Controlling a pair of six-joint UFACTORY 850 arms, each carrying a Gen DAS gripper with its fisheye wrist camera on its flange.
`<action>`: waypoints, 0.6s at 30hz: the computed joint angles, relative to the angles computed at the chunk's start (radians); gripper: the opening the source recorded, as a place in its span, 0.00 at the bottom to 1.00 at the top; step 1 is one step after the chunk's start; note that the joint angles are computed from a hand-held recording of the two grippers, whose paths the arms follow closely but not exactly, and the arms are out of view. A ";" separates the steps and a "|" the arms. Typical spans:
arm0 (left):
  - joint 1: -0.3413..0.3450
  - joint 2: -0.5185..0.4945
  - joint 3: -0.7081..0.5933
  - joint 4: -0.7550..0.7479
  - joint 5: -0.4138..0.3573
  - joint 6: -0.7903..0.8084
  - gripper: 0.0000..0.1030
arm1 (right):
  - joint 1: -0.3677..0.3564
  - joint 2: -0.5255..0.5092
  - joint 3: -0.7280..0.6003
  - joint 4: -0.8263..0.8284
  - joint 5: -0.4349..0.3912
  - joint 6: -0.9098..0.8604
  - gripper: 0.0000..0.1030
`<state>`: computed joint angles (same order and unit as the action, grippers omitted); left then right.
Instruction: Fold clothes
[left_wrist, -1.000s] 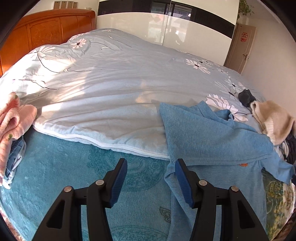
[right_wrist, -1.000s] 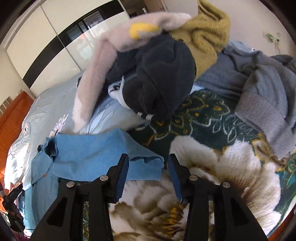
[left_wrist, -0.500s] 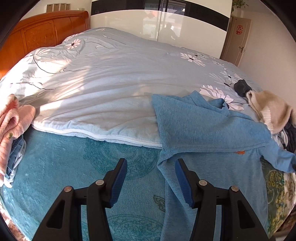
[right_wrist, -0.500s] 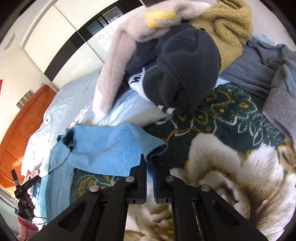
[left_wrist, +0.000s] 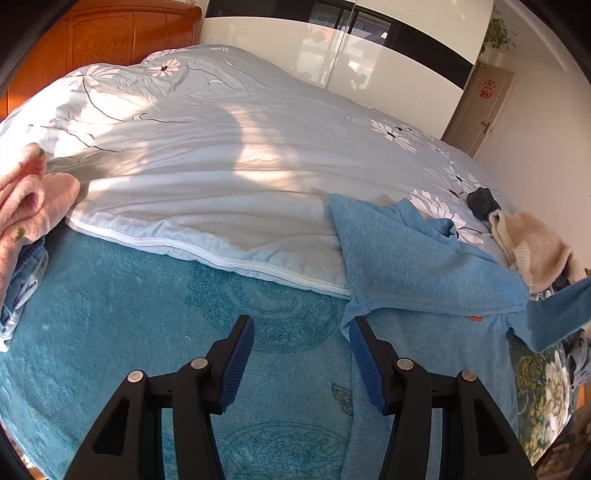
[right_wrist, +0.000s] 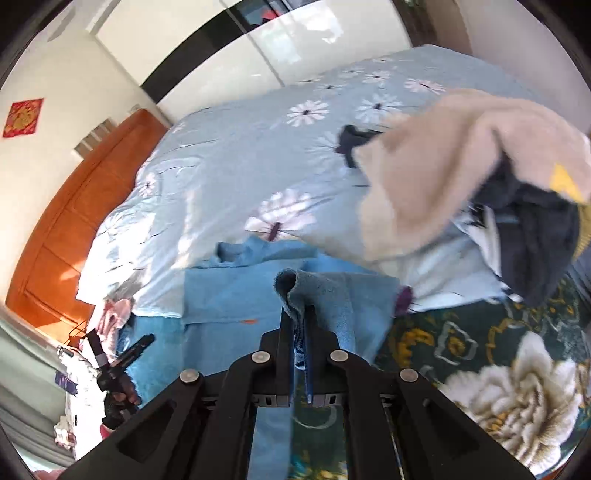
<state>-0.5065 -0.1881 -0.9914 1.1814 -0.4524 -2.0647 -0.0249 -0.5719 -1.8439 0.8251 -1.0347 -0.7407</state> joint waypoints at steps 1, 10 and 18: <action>0.005 0.010 0.011 0.011 0.007 -0.014 0.56 | 0.032 -0.010 -0.023 0.020 -0.006 0.001 0.04; 0.028 0.073 0.101 0.067 0.028 -0.088 0.56 | 0.355 -0.265 -0.409 -0.136 -0.039 0.182 0.04; 0.050 0.092 0.139 0.038 0.040 -0.057 0.56 | 0.511 -0.521 -0.626 -0.390 -0.097 0.375 0.04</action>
